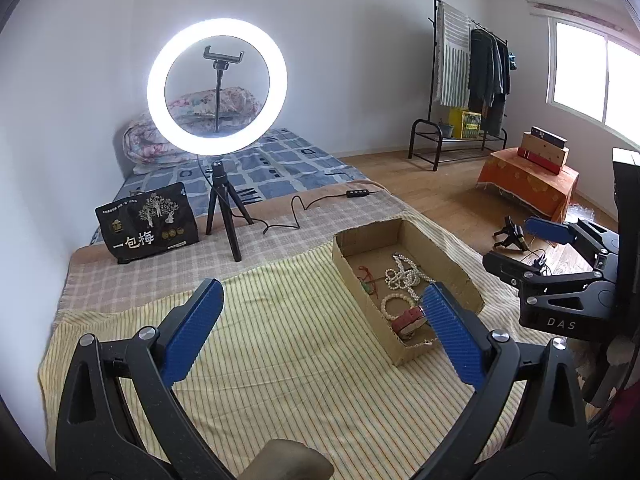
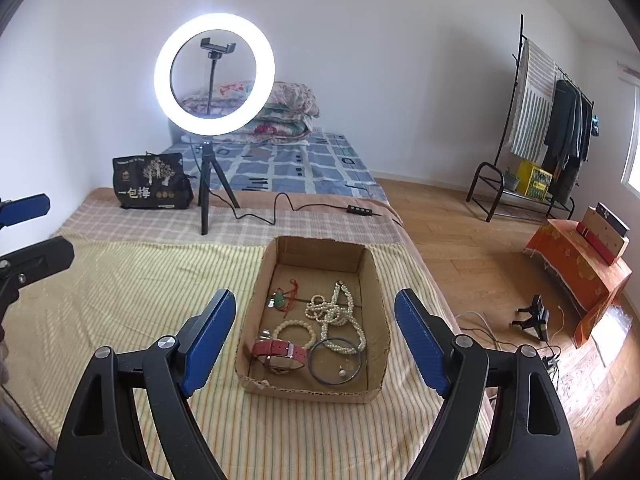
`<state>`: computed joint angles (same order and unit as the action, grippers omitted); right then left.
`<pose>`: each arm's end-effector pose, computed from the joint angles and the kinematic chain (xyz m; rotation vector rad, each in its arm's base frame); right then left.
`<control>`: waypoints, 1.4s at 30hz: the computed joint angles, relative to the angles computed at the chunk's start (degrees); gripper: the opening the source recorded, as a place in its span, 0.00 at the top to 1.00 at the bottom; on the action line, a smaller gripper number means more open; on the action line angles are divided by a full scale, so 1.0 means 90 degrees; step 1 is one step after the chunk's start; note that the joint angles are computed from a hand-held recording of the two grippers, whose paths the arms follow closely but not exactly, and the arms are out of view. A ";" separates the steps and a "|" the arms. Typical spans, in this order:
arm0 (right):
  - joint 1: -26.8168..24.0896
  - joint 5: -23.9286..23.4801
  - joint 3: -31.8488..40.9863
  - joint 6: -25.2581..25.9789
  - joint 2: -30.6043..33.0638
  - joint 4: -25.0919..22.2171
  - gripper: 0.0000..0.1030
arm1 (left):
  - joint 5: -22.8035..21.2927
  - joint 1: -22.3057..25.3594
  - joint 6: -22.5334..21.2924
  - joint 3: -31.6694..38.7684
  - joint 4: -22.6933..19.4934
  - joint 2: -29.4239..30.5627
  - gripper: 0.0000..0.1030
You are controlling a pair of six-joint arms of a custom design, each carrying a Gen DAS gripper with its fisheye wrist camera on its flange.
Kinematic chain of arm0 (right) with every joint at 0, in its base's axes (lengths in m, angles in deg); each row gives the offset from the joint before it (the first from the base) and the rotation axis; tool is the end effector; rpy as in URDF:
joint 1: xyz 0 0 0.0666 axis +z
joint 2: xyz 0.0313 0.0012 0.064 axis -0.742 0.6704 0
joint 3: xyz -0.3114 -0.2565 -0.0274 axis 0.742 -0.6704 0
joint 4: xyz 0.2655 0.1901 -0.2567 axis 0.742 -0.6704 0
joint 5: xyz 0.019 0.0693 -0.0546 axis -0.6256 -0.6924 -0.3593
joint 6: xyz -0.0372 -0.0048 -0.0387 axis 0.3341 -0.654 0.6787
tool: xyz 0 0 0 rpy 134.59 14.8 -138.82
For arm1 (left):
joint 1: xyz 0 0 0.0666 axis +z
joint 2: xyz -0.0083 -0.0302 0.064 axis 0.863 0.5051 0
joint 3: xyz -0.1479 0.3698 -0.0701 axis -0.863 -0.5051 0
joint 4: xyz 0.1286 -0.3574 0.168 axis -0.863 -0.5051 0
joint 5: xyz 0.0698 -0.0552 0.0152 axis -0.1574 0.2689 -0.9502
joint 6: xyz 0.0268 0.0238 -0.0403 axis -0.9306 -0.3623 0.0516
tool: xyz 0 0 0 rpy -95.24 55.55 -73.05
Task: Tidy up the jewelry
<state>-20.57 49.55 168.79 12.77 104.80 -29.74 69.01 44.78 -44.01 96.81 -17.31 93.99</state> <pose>0.4975 0.2522 0.6352 -0.5242 2.1103 0.1165 0.4228 -0.1055 0.6556 0.0065 2.1279 -0.0241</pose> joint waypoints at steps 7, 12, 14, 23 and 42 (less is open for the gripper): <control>0.0091 -0.0003 -0.0179 0.0012 -0.0153 0.0219 0.20 | -0.0231 -0.0082 0.0167 -0.0148 -0.0093 -0.0213 0.00; 0.0138 0.0156 -0.0353 0.0083 -0.0265 0.0402 0.20 | -0.0321 -0.0116 0.0089 -0.0374 0.0069 -0.0353 0.00; 0.0121 0.0138 -0.0351 0.0050 -0.0258 0.0400 0.20 | -0.0366 -0.0130 0.0003 -0.0435 0.0095 -0.0383 0.00; 0.0099 0.0118 -0.0310 -0.0072 -0.0172 0.0344 0.20 | -0.0469 -0.0154 -0.0120 -0.0557 0.0194 -0.0428 0.00; 0.0023 0.0088 -0.0328 -0.0138 -0.0162 0.0249 0.20 | -0.0410 -0.0179 -0.0082 -0.0487 0.0275 -0.0372 0.00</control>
<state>-20.36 50.34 165.84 11.52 103.34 -27.50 65.31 43.17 -44.75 92.43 -14.83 90.64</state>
